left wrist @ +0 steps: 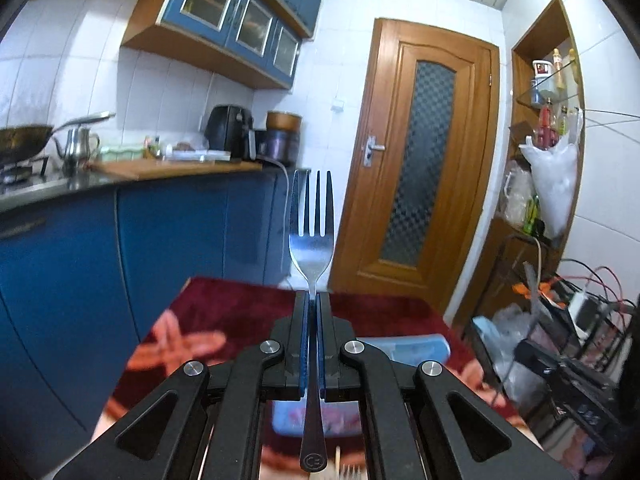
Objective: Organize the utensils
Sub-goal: 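Lift the silver fork with the left tool over the blue caddy while the right tool carries its fork there, then open the left tool to drop its fork into the caddy while the right tool releases its fork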
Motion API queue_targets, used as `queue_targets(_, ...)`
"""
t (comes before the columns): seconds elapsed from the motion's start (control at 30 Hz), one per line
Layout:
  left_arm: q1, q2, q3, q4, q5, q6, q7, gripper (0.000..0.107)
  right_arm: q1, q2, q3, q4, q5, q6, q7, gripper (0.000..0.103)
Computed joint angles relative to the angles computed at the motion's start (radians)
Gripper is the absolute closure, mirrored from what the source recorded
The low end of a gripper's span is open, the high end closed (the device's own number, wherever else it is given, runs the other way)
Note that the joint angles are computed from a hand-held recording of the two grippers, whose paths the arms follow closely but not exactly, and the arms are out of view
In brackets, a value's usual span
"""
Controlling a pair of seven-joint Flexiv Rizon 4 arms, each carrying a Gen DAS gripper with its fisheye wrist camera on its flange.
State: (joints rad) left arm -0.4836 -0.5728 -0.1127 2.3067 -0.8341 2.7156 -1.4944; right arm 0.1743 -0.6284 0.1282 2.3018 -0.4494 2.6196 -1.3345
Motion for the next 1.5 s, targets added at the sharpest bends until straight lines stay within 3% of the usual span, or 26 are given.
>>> queue_targets(0.17, 0.023, -0.056, 0.014, -0.105, 0.01, 0.012, 0.043, 0.103, 0.031, -0.001, -0.008, -0.07, 0.047, -0.012, -0.016, 0.096)
queue_targets(0.37, 0.054, -0.156, 0.007, -0.209, -0.008, 0.037, 0.068, 0.103, 0.083, -0.069, -0.024, -0.186, 0.12, -0.036, -0.036, 0.096)
queue_targets(0.8, 0.111, -0.307, 0.0, -0.301, 0.036, 0.022, 0.062, 0.103, 0.142, -0.21, -0.052, -0.316, 0.142, -0.146, -0.091, 0.096)
queue_targets(1.3, 0.131, -0.277, -0.009, -0.229, 0.111, -0.011, -0.012, 0.103, 0.126, -0.191, -0.033, -0.305, 0.13, -0.181, -0.096, 0.095)
queue_targets(1.37, 0.134, -0.267, -0.006, -0.211, 0.131, -0.014, -0.031, 0.1, 0.111, -0.188, -0.024, -0.3, 0.106, -0.19, -0.078, 0.094)
queue_targets(1.5, 0.133, -0.247, -0.002, -0.184, 0.15, -0.034, -0.053, 0.082, 0.121, -0.187, -0.029, -0.297, 0.126, -0.183, -0.084, 0.089)
